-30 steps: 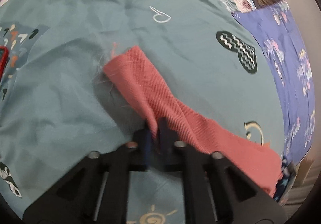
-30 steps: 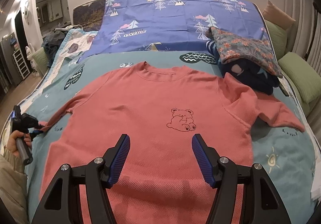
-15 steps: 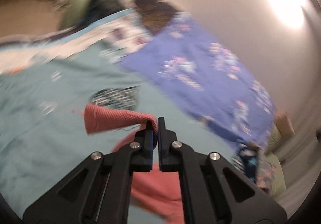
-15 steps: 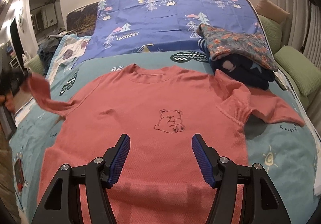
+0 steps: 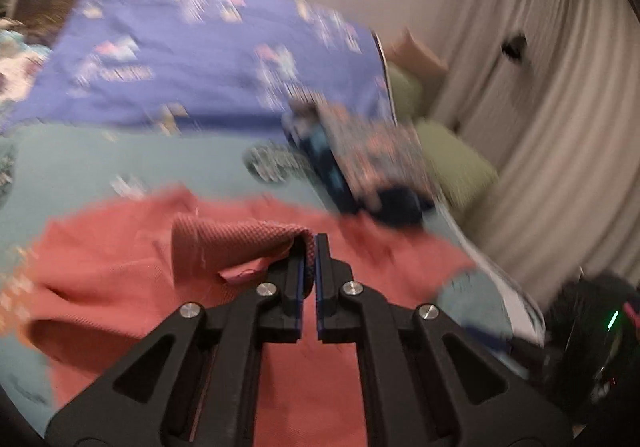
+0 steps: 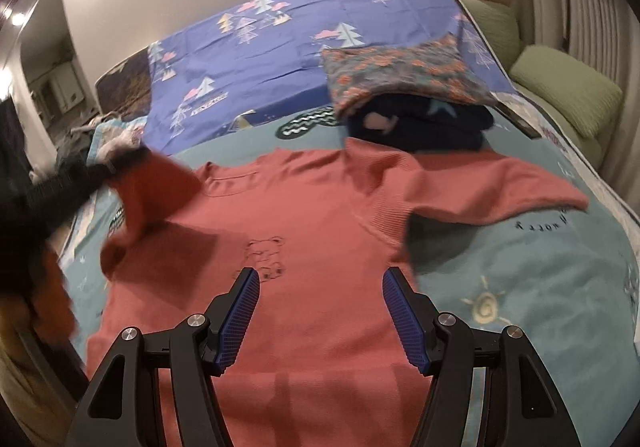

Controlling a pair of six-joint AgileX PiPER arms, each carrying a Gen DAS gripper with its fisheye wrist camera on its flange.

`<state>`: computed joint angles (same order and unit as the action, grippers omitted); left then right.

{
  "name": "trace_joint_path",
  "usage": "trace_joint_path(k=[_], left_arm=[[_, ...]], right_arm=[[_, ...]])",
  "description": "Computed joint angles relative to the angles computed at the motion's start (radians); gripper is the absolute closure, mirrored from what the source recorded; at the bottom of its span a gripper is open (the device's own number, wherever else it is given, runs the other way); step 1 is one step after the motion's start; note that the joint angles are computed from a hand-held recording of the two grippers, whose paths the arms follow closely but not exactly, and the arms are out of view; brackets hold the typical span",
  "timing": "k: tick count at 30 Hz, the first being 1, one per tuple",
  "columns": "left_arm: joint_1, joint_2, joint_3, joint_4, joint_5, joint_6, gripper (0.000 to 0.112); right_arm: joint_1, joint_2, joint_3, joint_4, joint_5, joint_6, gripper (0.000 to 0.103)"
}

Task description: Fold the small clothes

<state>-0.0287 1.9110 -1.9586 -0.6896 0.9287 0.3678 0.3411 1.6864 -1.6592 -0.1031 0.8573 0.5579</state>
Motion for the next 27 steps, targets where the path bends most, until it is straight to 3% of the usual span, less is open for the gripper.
trace_joint_path(k=[4, 6, 7, 9, 13, 17, 21, 25, 27], left_arm=[[-0.045, -0.010, 0.059, 0.044, 0.050, -0.006, 0.102], [-0.014, -0.012, 0.058, 0.016, 0.095, 0.017, 0.079], [0.008, -0.036, 0.086, -0.008, 0.097, 0.035, 0.073], [0.056, -0.094, 0.149, -0.046, 0.080, 0.070, 0.058], [0.143, -0.190, 0.271, -0.010, -0.027, 0.088, 0.049], [0.219, -0.252, 0.381, 0.139, -0.156, 0.029, 0.048], [0.239, -0.266, 0.452, 0.405, -0.258, -0.129, 0.048], [0.264, -0.237, 0.459, 0.438, -0.250, -0.144, 0.048], [0.260, -0.196, 0.424, 0.444, -0.226, -0.163, 0.048]], right_arm=[[-0.057, -0.015, 0.043, 0.113, -0.029, -0.084, 0.038], [-0.086, -0.010, 0.047, 0.202, -0.035, -0.156, 0.038], [-0.100, -0.003, 0.045, 0.245, -0.034, -0.191, 0.037], [-0.126, 0.020, 0.025, 0.352, -0.018, -0.268, 0.037], [-0.150, 0.095, -0.060, 0.497, 0.040, -0.382, 0.037], [-0.100, 0.197, -0.214, 0.468, 0.134, -0.415, 0.037], [-0.020, 0.274, -0.352, 0.440, 0.195, -0.453, 0.037], [0.138, 0.303, -0.432, 0.181, 0.184, -0.496, 0.036], [0.203, 0.376, -0.555, 0.093, 0.261, -0.529, 0.036]])
